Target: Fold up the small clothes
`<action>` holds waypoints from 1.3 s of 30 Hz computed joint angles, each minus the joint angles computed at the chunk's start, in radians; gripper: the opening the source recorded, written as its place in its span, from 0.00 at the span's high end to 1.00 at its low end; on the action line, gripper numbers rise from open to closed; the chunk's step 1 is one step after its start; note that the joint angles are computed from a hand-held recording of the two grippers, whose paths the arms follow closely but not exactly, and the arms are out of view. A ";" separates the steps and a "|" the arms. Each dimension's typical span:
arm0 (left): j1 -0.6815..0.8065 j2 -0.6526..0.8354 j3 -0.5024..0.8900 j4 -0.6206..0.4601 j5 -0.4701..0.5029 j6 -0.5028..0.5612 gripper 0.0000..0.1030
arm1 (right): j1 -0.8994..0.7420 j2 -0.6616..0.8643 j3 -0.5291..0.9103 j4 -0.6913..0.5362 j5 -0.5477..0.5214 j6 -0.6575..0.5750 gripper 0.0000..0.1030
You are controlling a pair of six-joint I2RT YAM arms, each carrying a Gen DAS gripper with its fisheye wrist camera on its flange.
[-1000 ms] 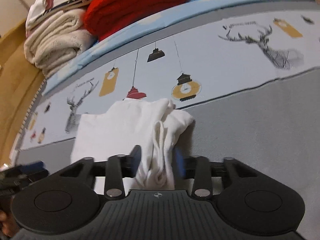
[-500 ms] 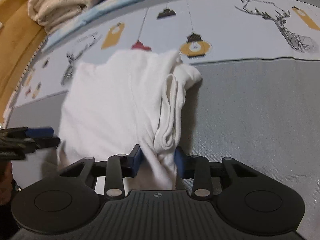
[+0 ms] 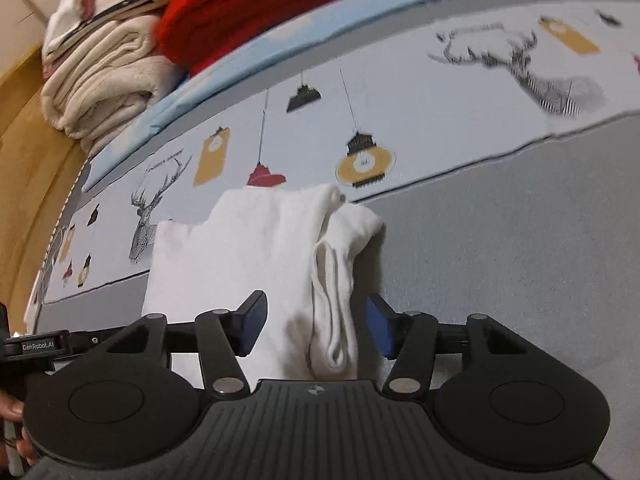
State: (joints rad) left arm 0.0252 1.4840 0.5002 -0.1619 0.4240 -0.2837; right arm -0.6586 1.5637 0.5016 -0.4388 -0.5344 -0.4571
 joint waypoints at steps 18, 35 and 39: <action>-0.020 0.077 -0.023 0.228 -0.018 -0.024 0.72 | 0.233 0.091 -0.083 0.264 0.070 0.273 0.79; -0.059 0.063 0.024 0.047 -0.124 0.154 0.44 | 0.300 0.032 -0.130 0.362 0.115 0.334 0.59; -0.026 0.001 0.015 0.022 -0.071 0.161 0.44 | 0.264 -0.003 -0.126 0.285 0.101 0.288 0.56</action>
